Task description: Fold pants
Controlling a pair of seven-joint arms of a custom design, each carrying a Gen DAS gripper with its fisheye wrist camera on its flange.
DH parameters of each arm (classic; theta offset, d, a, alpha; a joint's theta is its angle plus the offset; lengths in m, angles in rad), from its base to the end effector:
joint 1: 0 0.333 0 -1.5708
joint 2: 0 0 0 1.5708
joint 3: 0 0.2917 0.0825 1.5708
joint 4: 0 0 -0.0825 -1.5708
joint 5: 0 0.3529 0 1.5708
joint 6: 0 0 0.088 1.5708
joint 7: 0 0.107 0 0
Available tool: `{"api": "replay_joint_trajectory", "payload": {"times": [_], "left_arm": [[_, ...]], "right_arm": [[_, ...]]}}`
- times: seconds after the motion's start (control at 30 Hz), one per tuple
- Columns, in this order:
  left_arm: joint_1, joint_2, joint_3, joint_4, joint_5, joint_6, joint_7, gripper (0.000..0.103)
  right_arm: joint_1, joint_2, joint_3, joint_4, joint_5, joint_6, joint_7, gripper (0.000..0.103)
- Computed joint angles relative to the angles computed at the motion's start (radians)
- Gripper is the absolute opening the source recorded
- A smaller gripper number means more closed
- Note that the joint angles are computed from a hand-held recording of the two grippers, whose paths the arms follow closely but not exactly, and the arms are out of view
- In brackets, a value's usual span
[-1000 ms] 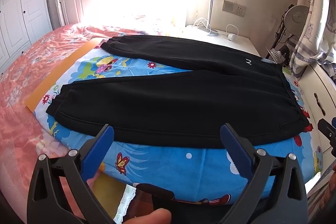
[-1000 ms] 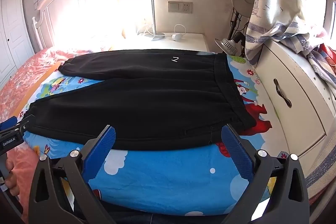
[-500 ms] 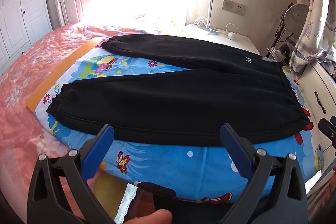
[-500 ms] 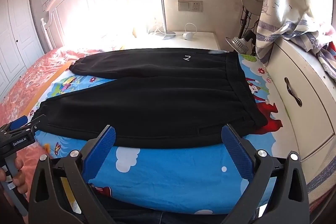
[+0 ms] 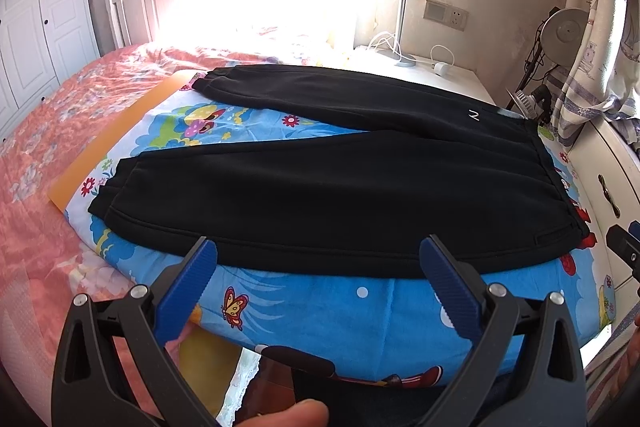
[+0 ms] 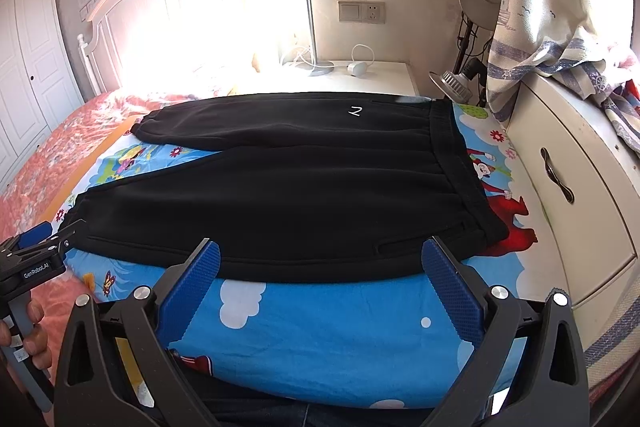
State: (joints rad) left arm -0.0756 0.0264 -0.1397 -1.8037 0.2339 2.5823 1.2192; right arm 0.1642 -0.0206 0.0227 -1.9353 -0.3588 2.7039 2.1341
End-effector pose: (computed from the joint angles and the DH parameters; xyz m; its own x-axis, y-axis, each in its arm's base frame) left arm 0.5753 -0.1290 0.5934 -0.0203 -0.9996 0.0210 -0.7168 0.0000 -0.6973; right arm 0.5615 0.1186 0.5700 -0.0824 -0.9941 -0.0701 -0.6740 0.1074 -0.7308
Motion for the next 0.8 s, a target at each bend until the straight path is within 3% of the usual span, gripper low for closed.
{"api": "replay_joint_trajectory", "payload": {"times": [0.8], "left_arm": [[-0.002,-0.001,0.000,-0.006,-0.004,0.001,-0.003,0.101]], "right_arm": [[0.000,-0.001,-0.001,-0.007,0.001,0.004,0.000,0.098]]}}
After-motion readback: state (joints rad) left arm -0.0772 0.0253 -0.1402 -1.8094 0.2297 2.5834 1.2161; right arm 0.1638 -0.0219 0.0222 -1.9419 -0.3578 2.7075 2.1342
